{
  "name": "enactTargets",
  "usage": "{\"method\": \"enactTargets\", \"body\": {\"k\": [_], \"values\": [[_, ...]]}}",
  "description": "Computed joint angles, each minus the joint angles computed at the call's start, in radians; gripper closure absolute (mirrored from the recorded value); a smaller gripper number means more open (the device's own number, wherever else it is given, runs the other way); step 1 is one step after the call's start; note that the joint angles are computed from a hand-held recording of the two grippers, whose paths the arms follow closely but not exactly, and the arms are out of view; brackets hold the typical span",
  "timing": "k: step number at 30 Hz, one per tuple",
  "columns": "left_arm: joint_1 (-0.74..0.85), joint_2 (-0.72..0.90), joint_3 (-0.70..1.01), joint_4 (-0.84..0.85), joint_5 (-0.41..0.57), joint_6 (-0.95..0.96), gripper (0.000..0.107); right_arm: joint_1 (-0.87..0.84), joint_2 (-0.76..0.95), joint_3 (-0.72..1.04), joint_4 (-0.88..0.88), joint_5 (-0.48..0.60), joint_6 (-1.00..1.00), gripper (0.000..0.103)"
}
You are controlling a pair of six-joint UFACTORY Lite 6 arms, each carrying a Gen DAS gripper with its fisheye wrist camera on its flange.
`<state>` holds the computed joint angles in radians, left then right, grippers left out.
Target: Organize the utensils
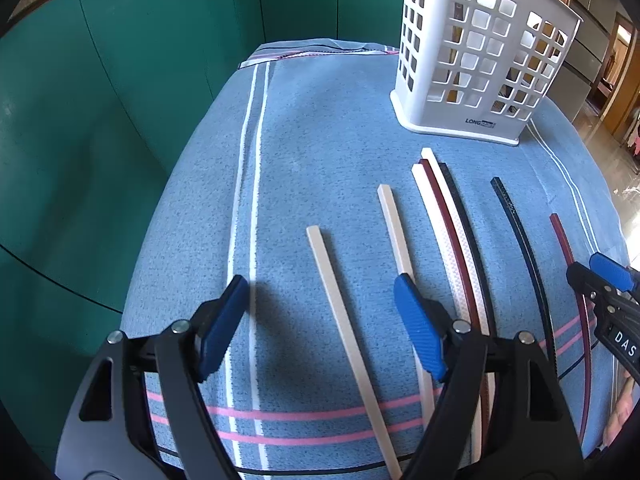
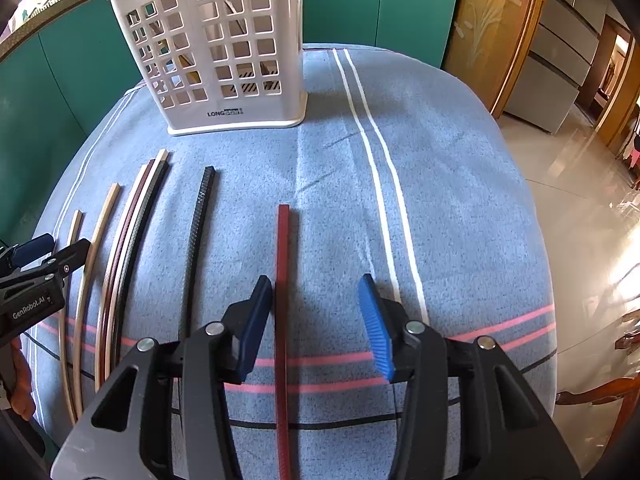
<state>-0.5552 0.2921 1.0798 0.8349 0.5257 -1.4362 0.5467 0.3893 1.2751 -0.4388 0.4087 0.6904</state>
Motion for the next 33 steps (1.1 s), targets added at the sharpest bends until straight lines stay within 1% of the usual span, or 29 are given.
{"method": "enactTargets", "body": {"k": [4, 9, 13, 16, 18, 22, 24, 29, 31, 32, 33], "values": [[-0.003, 0.006, 0.005, 0.004, -0.010, 0.026, 0.031, -0.005, 0.033, 0.044, 0.017, 0.018, -0.009, 0.056], [0.007, 0.000, -0.003, -0.018, -0.026, 0.072, 0.028, -0.004, 0.073, 0.096, 0.009, 0.037, 0.018, 0.052], [0.009, -0.011, -0.019, -0.006, -0.042, 0.068, 0.029, 0.005, 0.091, 0.127, 0.000, 0.068, 0.027, 0.052], [0.004, -0.018, -0.023, 0.002, -0.048, 0.062, 0.037, -0.007, 0.097, 0.140, 0.049, 0.069, -0.031, 0.052], [0.000, -0.020, -0.018, -0.002, -0.042, 0.060, 0.050, -0.013, 0.101, 0.145, 0.068, 0.063, -0.055, 0.052], [-0.012, 0.000, 0.012, -0.019, -0.027, 0.084, 0.055, -0.026, 0.123, 0.171, 0.089, 0.058, -0.093, 0.052], [-0.014, 0.012, 0.032, -0.037, -0.022, 0.109, 0.060, -0.032, 0.129, 0.178, 0.102, 0.053, -0.118, 0.052], [-0.023, 0.026, 0.063, -0.090, -0.012, 0.177, 0.070, -0.040, 0.118, 0.153, 0.110, 0.020, -0.149, 0.054], [-0.023, 0.023, 0.064, -0.110, -0.013, 0.193, 0.072, -0.044, 0.110, 0.142, 0.136, 0.006, -0.186, 0.060], [-0.022, 0.022, 0.065, -0.119, -0.014, 0.200, 0.075, -0.045, 0.101, 0.132, 0.147, 0.001, -0.198, 0.062], [-0.022, 0.023, 0.069, -0.128, -0.010, 0.205, 0.078, -0.051, 0.098, 0.130, 0.170, -0.002, -0.223, 0.069]]}}
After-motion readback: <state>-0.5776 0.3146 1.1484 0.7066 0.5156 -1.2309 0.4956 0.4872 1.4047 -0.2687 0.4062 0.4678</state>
